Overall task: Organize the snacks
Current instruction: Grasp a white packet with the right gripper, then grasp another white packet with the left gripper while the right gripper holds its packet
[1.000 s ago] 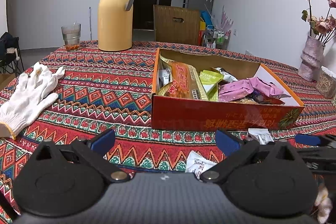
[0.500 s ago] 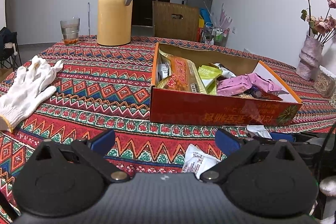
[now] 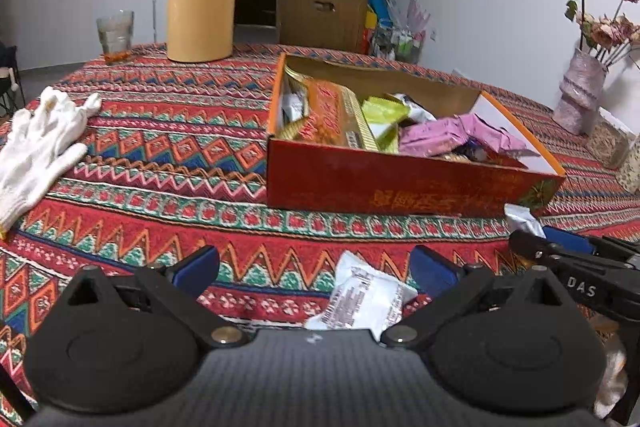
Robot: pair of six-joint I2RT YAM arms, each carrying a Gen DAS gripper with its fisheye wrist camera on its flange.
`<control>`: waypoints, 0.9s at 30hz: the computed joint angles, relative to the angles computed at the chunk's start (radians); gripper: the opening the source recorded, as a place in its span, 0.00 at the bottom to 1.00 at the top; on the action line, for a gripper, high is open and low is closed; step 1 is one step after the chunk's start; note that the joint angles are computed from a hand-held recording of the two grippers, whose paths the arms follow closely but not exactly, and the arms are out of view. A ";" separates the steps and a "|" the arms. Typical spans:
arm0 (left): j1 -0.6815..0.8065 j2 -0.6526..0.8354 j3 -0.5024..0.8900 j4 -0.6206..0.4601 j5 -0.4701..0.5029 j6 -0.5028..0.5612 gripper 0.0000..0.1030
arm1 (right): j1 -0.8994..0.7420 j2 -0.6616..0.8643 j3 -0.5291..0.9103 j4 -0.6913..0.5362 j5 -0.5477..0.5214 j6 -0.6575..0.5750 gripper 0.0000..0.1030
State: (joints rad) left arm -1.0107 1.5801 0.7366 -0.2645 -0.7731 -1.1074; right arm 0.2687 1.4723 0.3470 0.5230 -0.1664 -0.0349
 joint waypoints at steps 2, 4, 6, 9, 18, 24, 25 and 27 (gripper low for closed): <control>0.005 0.013 0.009 0.009 0.021 0.020 1.00 | -0.031 -0.016 -0.024 0.013 -0.024 0.003 0.40; 0.012 0.034 0.026 0.009 0.042 0.041 1.00 | -0.062 -0.024 -0.044 0.027 -0.044 -0.002 0.40; 0.021 0.064 0.047 0.009 0.068 0.063 1.00 | -0.096 -0.033 -0.060 0.034 -0.063 -0.010 0.40; 0.035 0.112 0.077 0.004 0.106 0.089 1.00 | -0.140 -0.043 -0.079 0.042 -0.087 -0.016 0.40; 0.059 0.208 0.148 -0.024 0.147 0.120 0.96 | -0.199 -0.030 -0.091 0.060 -0.139 -0.019 0.40; 0.048 0.195 0.143 -0.012 0.140 0.125 0.68 | -0.198 -0.036 -0.100 0.062 -0.152 -0.020 0.40; 0.046 0.193 0.142 -0.009 0.138 0.127 0.65 | -0.198 -0.037 -0.102 0.062 -0.154 -0.021 0.40; 0.041 0.191 0.142 -0.005 0.133 0.130 0.48 | -0.197 -0.040 -0.103 0.060 -0.158 -0.023 0.40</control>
